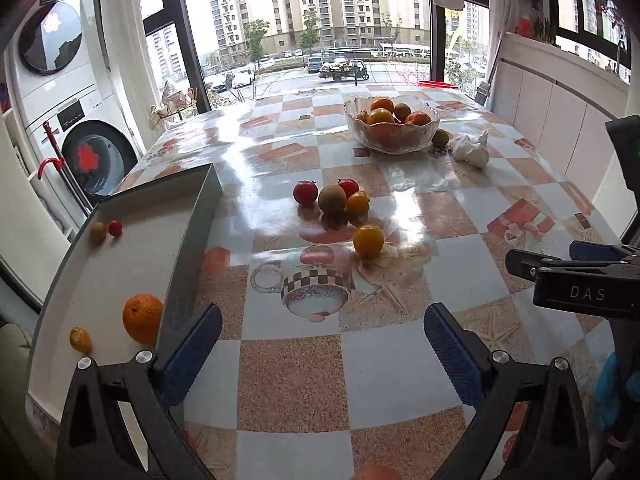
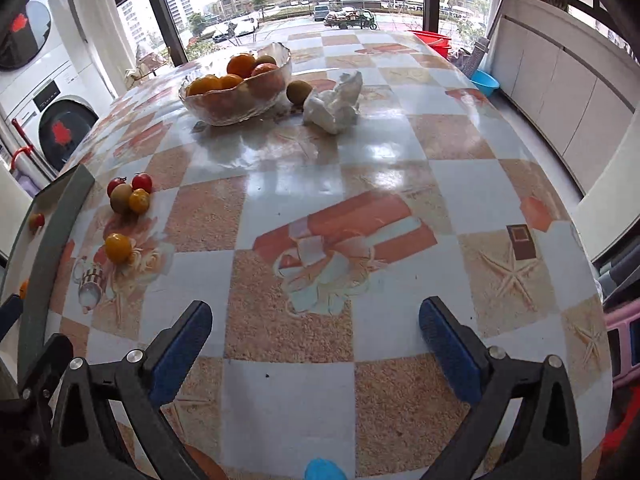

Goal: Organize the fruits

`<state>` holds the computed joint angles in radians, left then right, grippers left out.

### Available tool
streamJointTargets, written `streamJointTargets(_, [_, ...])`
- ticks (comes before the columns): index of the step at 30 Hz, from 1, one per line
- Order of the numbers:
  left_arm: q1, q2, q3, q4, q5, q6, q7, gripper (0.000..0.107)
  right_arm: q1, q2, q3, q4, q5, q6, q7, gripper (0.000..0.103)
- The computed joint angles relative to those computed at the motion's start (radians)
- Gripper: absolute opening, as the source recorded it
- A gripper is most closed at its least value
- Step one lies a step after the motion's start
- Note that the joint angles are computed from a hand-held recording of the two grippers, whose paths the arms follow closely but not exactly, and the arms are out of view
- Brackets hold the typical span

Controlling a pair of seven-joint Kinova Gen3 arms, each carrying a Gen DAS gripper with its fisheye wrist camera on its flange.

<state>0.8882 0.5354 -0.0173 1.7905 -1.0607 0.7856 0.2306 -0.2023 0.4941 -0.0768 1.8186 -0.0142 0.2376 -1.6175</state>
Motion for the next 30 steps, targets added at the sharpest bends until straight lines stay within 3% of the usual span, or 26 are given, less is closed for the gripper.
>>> streamJointTargets(5, [-0.048,0.022,0.017,-0.021,0.096,-0.041,-0.082,0.102,-0.170,-0.003,0.161,0.038,0.104,-0.056,-0.098,0.103])
streamJointTargets(10, [-0.059,-0.009,-0.021,0.045,0.103,-0.173,-0.025,0.102,-0.159,-0.001,0.152,0.038,0.100,-0.058,-0.099,0.103])
streamJointTargets(16, [-0.017,0.004,-0.064,0.037,0.128,-0.175,-0.036,0.102,-0.156,-0.002,0.147,0.036,0.113,-0.055,-0.110,0.103])
streamJointTargets(30, [-0.008,0.005,-0.080,0.035,0.141,-0.182,-0.048,0.102,-0.156,-0.001,0.145,0.036,0.124,-0.054,-0.122,0.103])
